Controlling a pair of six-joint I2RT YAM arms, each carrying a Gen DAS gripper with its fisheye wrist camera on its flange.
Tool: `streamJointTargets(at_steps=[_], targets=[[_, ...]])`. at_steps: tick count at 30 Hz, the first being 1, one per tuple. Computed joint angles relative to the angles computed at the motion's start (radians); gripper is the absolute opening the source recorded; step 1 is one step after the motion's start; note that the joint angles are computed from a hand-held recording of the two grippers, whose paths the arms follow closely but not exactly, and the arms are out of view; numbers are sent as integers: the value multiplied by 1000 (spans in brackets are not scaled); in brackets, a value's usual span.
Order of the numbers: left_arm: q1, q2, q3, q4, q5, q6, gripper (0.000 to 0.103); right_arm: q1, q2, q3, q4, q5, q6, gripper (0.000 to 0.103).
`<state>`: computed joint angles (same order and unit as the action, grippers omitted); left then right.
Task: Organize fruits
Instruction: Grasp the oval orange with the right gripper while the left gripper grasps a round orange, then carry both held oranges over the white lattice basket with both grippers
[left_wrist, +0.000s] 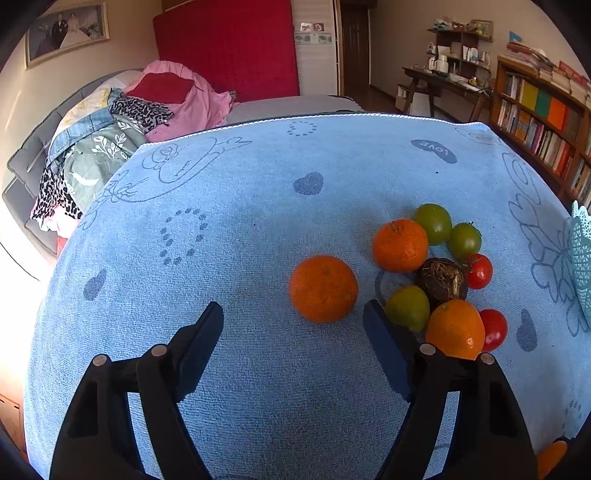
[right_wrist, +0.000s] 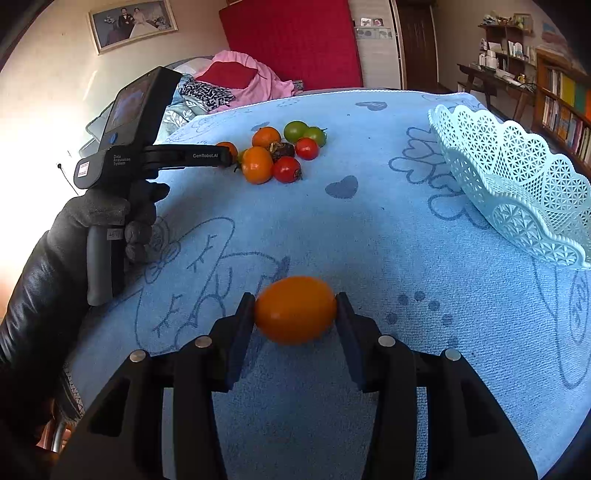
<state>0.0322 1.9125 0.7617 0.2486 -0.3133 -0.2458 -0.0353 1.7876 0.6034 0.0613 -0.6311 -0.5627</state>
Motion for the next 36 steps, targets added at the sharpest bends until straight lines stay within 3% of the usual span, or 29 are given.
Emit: streamJointTargets(at_steps=[2,11,13,22,36], targets=[[2,12,14,2,5,7,76,0,5,4,-5,-3,-1,46],[14,41,39,-2,58,12,50,-7,10,8,-13,-15,-6,46],[9,35,25,17,68,21,39,-7,10,7,-12,-14,-6,46],[-8,7,-28,75,33,14,39,1,6,-3,16,-6,4,46],[-147,-100,-163,122,-127,-54,39,-25,-30,-11,12,-34,14,46]])
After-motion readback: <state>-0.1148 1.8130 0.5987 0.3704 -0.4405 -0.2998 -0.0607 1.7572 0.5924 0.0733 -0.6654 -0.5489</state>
